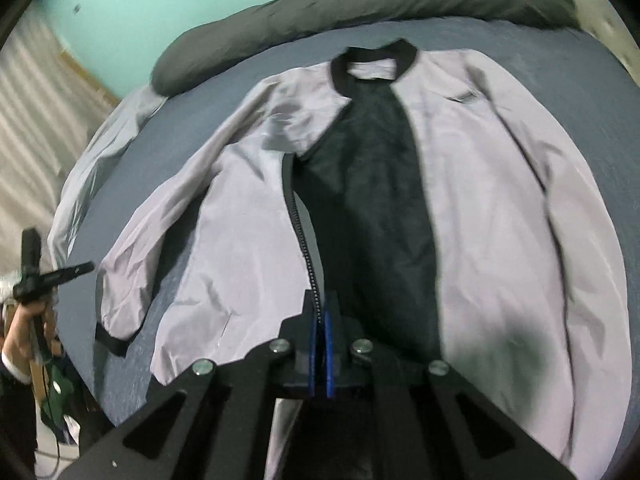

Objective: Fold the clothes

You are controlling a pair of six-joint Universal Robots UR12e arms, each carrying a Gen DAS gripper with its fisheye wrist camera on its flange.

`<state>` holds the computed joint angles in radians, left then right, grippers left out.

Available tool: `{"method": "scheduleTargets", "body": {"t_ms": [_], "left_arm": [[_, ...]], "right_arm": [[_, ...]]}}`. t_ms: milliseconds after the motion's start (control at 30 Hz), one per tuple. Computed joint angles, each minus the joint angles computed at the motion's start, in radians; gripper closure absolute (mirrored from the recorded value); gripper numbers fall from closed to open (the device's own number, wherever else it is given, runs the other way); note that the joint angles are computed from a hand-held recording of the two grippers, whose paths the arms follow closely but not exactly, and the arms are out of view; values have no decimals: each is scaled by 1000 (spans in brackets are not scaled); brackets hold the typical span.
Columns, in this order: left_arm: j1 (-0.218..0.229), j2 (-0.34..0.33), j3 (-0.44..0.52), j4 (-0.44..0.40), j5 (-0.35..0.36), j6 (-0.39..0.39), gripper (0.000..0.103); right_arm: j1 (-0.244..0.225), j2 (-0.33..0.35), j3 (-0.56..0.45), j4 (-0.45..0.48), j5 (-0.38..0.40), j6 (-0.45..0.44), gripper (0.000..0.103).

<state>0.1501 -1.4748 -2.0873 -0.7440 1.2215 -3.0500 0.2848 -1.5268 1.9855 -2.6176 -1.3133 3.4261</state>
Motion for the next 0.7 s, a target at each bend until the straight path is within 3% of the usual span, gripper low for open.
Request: {"method": "scheduleTargets", "body": {"t_ms": [233,433,467,700], "left_arm": [[-56,26,-3,-95,-115,83,86],[-131,-5,-2,-162,-211,114,75],[-146,-11,-3,-166,-210,113,72],[-239,-47,-7,-195,-231,107,70]], "right_arm": [[-38,4,27,9,-1,58,100],[-55,8,26,45,5,47,100],[-58,7,27,47,15,52,100],[-55,9,30,53,65,35,100]]}}
